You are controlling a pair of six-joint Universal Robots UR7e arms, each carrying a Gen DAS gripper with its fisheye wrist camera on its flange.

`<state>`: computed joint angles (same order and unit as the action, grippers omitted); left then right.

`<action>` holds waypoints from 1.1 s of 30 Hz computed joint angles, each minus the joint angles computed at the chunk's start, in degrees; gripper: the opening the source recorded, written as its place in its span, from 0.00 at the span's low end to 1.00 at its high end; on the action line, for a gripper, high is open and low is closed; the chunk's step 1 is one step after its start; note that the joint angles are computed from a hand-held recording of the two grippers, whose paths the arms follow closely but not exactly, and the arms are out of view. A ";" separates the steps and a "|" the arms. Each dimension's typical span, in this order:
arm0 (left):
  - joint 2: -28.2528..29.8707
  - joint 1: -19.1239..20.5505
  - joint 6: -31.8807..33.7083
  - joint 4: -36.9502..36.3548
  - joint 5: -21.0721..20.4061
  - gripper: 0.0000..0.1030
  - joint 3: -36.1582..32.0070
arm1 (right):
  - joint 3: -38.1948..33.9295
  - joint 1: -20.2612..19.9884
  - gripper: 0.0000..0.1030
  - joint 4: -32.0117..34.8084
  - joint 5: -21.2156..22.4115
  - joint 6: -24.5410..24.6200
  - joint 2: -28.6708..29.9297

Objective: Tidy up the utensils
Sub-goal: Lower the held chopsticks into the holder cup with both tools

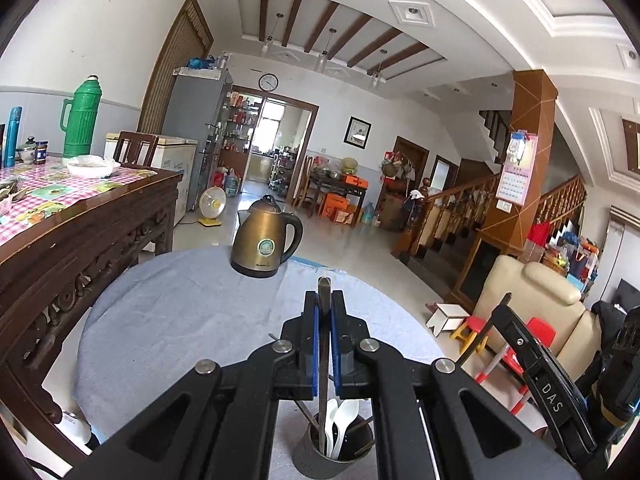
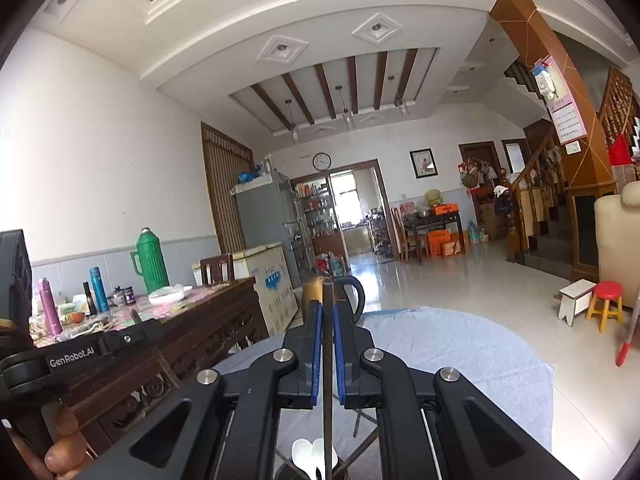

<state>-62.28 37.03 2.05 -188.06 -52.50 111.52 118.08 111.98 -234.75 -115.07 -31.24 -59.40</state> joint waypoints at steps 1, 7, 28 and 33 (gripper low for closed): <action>0.06 -0.08 0.12 0.14 0.14 0.05 0.10 | 0.20 -0.13 0.06 0.23 -0.09 0.10 -0.09; -0.01 -0.60 0.27 1.34 0.59 0.05 0.77 | 1.43 -0.99 0.06 1.67 -0.16 1.30 -1.14; 0.17 -2.36 -2.24 8.20 7.25 0.07 0.33 | 3.33 -0.61 0.06 5.60 0.31 3.61 -2.97; -0.03 -2.51 -2.63 9.13 8.09 0.07 0.24 | 3.94 -0.40 0.06 6.01 0.75 3.55 -3.26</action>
